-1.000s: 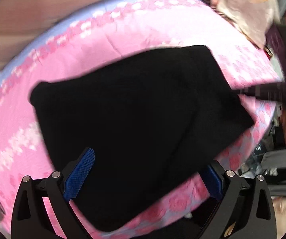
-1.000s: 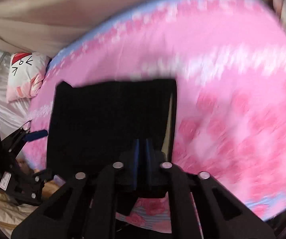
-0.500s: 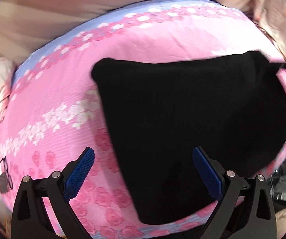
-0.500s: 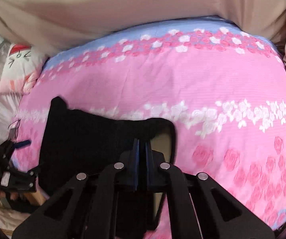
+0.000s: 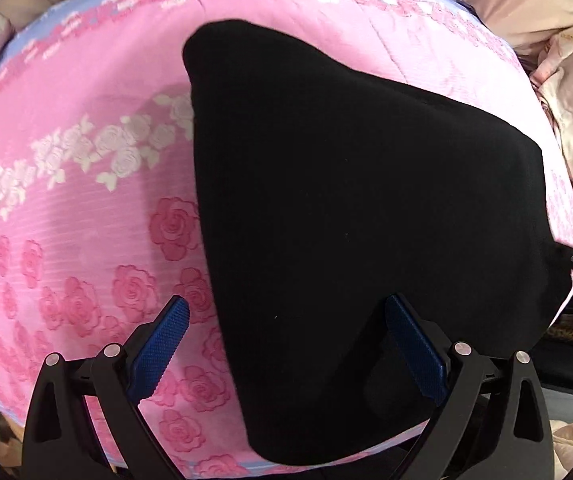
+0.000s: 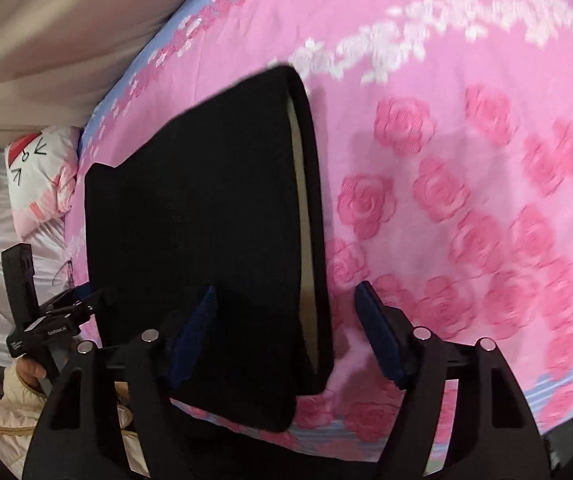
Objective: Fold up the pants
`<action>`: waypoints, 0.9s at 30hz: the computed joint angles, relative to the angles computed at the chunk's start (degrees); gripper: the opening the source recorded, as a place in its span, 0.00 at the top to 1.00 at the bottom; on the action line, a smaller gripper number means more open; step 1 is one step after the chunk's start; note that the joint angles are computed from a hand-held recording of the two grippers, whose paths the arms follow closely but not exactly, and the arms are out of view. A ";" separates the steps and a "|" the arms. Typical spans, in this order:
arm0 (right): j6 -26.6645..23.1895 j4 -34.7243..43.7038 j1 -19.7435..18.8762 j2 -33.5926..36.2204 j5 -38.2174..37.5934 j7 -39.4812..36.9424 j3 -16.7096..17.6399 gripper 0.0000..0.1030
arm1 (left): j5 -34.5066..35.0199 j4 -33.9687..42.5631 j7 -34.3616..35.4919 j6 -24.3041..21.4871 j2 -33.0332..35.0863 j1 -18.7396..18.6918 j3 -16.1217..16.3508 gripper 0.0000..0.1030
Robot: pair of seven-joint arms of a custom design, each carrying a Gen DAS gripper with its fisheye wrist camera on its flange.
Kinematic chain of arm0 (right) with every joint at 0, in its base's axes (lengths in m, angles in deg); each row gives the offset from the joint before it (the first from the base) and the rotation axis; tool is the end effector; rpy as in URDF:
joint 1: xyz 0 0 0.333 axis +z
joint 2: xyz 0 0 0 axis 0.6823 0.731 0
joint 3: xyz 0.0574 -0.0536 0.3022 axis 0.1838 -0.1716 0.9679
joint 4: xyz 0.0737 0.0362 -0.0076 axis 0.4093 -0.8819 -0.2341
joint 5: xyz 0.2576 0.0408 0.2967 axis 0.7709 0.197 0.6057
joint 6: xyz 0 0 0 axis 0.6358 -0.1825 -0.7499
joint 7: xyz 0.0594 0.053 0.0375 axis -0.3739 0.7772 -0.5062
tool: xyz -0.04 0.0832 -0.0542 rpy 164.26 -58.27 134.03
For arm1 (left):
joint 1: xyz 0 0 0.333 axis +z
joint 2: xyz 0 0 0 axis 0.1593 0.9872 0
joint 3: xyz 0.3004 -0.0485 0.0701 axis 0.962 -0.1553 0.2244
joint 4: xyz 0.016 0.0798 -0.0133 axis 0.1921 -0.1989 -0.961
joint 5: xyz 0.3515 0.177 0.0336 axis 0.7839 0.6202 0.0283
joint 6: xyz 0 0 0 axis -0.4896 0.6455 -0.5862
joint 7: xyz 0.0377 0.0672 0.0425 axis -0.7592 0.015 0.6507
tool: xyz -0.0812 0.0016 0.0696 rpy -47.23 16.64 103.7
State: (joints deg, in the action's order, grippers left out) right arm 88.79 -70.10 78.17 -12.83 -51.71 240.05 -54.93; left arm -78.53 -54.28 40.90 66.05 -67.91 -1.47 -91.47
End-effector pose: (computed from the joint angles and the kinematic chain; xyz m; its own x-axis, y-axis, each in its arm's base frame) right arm 0.4003 0.4538 0.4974 -0.4279 -0.7041 -0.5666 -0.8284 0.5562 -0.0656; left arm 0.5803 -0.2314 0.4732 -0.5081 -0.8518 0.1273 -0.8548 0.4806 -0.1958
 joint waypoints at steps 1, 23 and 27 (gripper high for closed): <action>0.76 -0.14 0.01 0.45 -0.30 0.83 -0.05 0.31 | -0.23 0.77 -0.24 -0.74 0.70 0.00 0.01 0.06; 0.50 10.93 0.24 6.10 -1.33 3.05 -0.64 0.69 | -14.18 8.33 5.68 -6.44 6.28 2.84 -0.85 0.64; -3.08 18.33 0.26 6.97 -5.58 1.29 -1.41 0.69 | -19.15 12.78 6.17 -11.03 6.75 4.57 -1.01 0.69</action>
State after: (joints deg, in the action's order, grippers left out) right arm 85.72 -51.76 78.43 -5.86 -57.29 241.33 -56.34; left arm -97.68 -41.51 47.07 55.01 -61.15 3.09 -92.49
